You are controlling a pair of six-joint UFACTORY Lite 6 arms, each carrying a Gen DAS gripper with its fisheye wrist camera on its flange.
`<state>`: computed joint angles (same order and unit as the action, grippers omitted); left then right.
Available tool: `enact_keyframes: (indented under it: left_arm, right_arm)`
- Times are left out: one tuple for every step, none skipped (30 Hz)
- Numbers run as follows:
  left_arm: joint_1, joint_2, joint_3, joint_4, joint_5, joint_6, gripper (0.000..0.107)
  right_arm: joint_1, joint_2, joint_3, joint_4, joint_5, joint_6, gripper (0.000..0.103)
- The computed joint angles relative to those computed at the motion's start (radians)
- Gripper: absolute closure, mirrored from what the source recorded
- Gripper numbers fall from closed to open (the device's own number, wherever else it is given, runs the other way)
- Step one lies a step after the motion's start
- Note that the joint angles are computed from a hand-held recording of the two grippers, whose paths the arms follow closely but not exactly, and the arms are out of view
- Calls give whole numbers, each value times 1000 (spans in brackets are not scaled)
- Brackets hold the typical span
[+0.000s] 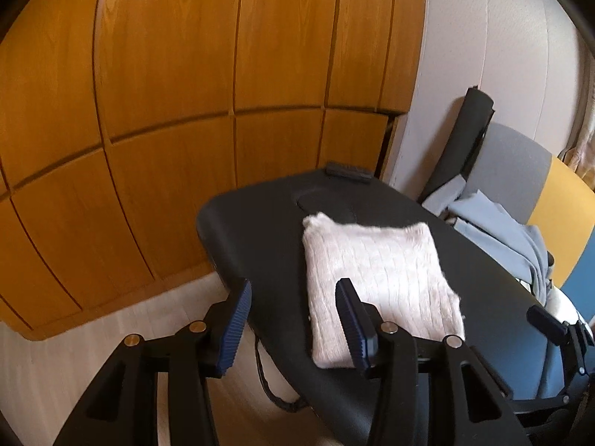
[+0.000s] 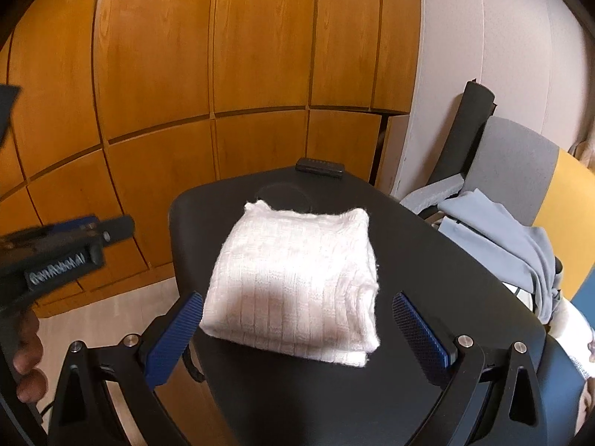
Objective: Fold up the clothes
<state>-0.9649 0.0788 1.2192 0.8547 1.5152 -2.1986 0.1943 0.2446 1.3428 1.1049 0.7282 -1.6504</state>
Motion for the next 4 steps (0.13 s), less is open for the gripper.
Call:
enact_keyframes:
  left_arm:
    - [-7, 2, 1, 9, 7, -5, 59]
    - [-14, 4, 4, 17, 14, -9, 59]
    - [-19, 12, 15, 21, 23, -4, 59]
    - [-22, 19, 25, 24, 28, 3, 59]
  right_arm:
    - [0, 3, -1, -4, 1, 1, 0]
    - [0, 5, -1, -9, 1, 1, 0]
    - [-1, 7, -1, -12, 2, 1, 0]
    - [-2, 8, 0, -12, 1, 1, 0]
